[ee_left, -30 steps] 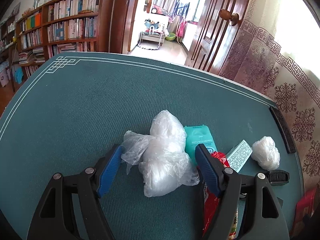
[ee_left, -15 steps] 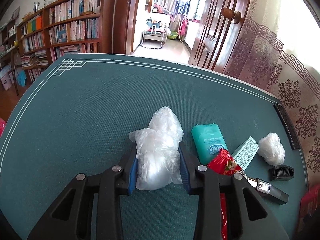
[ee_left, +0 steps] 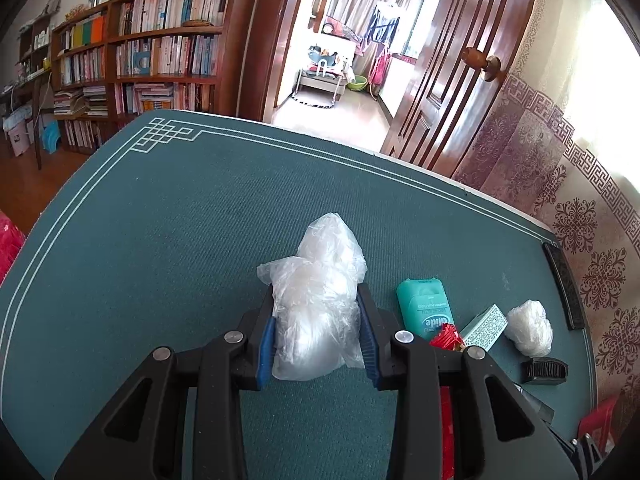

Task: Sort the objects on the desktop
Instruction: 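Grasp the white plastic bag with the left gripper while the right grasps the red snack packet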

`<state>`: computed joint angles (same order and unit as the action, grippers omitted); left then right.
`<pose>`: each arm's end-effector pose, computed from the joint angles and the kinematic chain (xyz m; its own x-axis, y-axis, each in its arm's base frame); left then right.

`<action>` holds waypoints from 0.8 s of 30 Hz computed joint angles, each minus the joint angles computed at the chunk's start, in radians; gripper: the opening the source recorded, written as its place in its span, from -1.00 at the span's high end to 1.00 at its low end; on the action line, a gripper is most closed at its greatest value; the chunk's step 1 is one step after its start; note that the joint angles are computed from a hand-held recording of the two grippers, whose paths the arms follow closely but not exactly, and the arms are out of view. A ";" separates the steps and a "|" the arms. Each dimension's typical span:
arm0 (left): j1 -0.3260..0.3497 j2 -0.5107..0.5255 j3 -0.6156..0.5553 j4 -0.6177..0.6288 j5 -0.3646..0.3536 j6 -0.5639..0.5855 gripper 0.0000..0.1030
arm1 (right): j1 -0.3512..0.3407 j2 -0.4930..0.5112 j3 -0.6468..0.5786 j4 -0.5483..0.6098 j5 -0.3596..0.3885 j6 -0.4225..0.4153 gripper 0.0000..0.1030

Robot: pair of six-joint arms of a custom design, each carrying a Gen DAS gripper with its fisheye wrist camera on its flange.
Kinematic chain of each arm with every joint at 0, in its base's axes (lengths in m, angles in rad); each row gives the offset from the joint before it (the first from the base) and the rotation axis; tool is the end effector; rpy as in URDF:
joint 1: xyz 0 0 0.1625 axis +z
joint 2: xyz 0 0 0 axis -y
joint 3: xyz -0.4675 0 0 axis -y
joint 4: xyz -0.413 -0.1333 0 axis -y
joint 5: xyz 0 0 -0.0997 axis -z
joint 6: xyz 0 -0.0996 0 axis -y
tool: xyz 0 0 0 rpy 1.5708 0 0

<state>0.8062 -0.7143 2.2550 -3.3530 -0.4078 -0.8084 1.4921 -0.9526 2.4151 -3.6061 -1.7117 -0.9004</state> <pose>-0.1645 -0.4961 0.0414 -0.7887 -0.4266 -0.4427 0.1473 0.5679 -0.8098 0.0833 -0.4608 0.1041 -0.6613 -0.5610 0.4980 -0.7277 0.6410 -0.2443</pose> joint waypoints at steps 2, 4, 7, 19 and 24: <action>-0.004 -0.006 0.008 -0.016 0.002 -0.002 0.26 | 0.016 0.034 -0.024 -0.003 -0.023 0.013 -0.74; -0.008 -0.011 0.013 -0.028 0.004 -0.002 0.26 | 0.027 0.063 -0.045 -0.001 -0.044 0.020 -0.57; -0.014 -0.014 0.017 -0.050 0.005 0.004 0.26 | 0.043 0.107 -0.072 -0.017 -0.074 0.025 -0.49; -0.033 -0.009 0.009 -0.085 -0.004 0.047 0.26 | 0.083 0.185 -0.115 -0.118 -0.158 -0.004 0.07; -0.036 -0.001 0.000 -0.096 -0.024 0.069 0.26 | 0.067 0.153 -0.096 -0.102 -0.148 -0.001 0.35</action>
